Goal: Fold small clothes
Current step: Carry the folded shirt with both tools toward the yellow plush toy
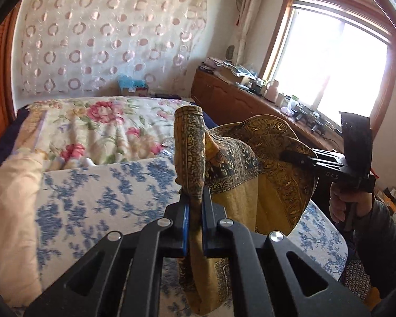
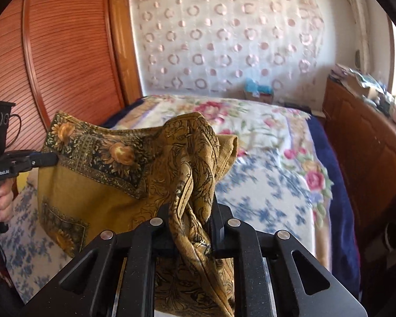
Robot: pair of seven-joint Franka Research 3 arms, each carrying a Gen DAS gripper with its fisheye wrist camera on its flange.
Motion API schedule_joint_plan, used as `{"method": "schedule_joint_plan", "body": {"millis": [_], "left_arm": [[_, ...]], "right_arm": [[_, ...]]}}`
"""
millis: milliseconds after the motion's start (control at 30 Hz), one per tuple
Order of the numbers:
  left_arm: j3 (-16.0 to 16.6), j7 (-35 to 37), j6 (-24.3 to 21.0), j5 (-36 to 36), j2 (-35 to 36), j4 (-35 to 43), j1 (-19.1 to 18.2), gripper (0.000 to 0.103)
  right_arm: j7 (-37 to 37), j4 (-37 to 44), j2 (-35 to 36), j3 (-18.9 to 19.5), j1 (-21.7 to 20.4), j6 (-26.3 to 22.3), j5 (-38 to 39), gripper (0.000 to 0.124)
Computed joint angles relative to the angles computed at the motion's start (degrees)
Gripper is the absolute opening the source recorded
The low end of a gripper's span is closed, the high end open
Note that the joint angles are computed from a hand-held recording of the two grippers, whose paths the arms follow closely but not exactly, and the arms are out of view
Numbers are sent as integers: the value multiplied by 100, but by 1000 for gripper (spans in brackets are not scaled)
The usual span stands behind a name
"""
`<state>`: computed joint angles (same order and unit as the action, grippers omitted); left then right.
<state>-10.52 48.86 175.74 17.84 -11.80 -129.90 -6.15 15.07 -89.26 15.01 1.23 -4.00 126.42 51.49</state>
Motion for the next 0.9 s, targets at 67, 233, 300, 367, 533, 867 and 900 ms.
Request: {"method": "schedule_joint_plan", "body": {"millis": [67,233,300,367,533,867,900], "left_arm": [[-96,-246,-18,216,-324,-258,254,3],[-356,-840,-51,663,-986,-798,867,3],[-428,-1059,-62,814,-1329,-1074,1149,3],[-432,-1210,-41,892,-1590,-1305,1336,3],[-606,-1650,173,1045,-2185,-1884,1974,3],[-1134,-2408,803,708,-3182,-3198,3133,3],[-1094,-2394,772,646,-3223,-3272,3086,3]], "right_arm": [[-41,3,-26,66,56,3,65,13],[-191,61,-58,220,294,-45,182,13],[-255,110,-40,285,423,-20,199,13],[-316,227,22,357,556,-28,196,13],[-345,684,261,576,969,-55,8,13],[-448,1666,875,1007,1756,174,-416,13],[-393,1807,989,1035,1862,205,-526,13]]}}
